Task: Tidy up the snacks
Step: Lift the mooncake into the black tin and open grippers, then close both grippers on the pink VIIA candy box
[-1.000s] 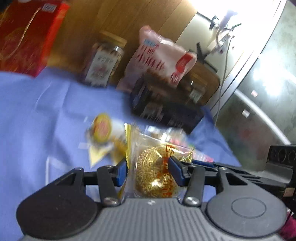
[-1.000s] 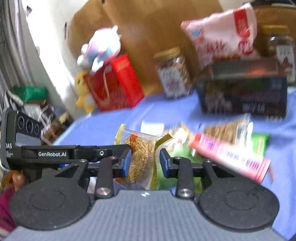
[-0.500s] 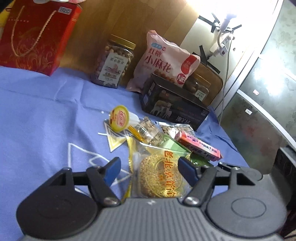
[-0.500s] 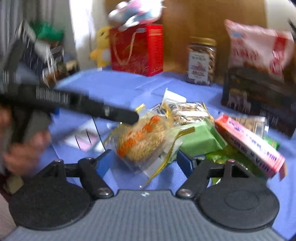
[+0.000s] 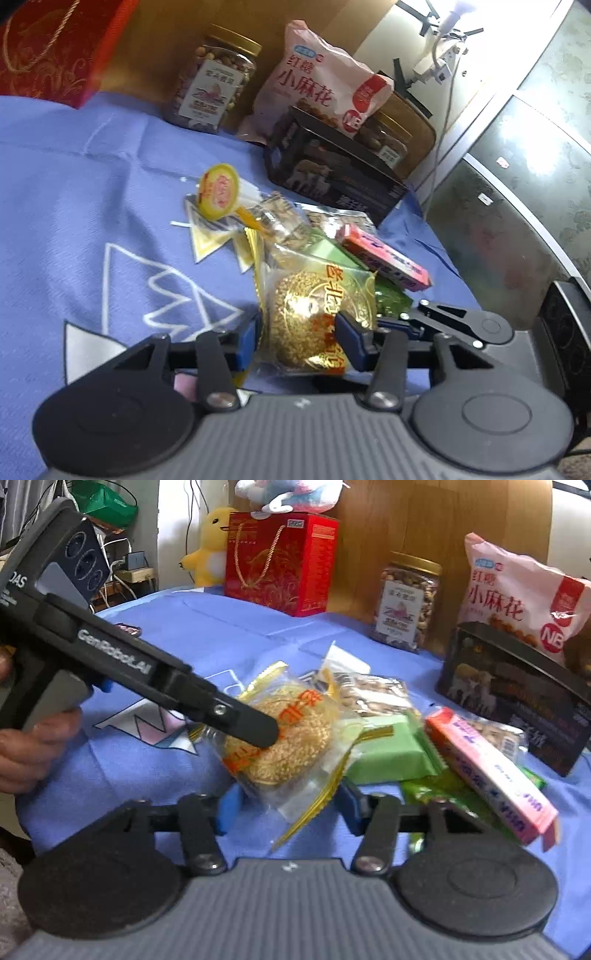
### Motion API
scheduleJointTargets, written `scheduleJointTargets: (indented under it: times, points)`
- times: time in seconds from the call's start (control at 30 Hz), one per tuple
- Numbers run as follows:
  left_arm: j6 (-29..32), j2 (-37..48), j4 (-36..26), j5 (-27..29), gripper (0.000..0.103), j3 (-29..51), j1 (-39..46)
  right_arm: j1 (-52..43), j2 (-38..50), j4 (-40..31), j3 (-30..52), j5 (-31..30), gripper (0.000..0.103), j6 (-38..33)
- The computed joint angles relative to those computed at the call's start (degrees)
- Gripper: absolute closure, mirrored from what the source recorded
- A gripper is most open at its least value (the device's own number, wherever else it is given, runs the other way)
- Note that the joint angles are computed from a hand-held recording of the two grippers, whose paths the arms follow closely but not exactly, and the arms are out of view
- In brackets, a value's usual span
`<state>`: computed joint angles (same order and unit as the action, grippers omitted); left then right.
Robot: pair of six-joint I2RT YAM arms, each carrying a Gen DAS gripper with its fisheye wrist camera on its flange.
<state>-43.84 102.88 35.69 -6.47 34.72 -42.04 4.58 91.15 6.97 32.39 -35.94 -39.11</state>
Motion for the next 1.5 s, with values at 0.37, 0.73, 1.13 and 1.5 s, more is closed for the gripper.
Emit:
scheduleJointTargets:
  times: [0.37, 0.73, 1.13, 1.5]
  points:
    - [10.68, -0.43, -20.15, 3.93, 0.058, 24.46, 3.45, -7.89, -1.28, -6.36, 13.13, -7.59, 0.053, 2.81]
    - [18.82, 33.59, -42.55, 3.88, 0.054, 79.06, 9.8, -7.3, 27.55, -13.47, 51.63, 0.06, 0.053, 11.75]
    - [16.72, 42.3, -48.79, 5.26, 0.047, 88.85, 11.72, -8.82, 36.93, -15.2, 60.62, -0.61, 0.044, 15.73]
    - [15.65, 20.75, -28.15, 9.15, 0.038, 49.16, 6.2, -20.86, 23.23, -16.25, 38.27, -19.04, 0.045, 13.9]
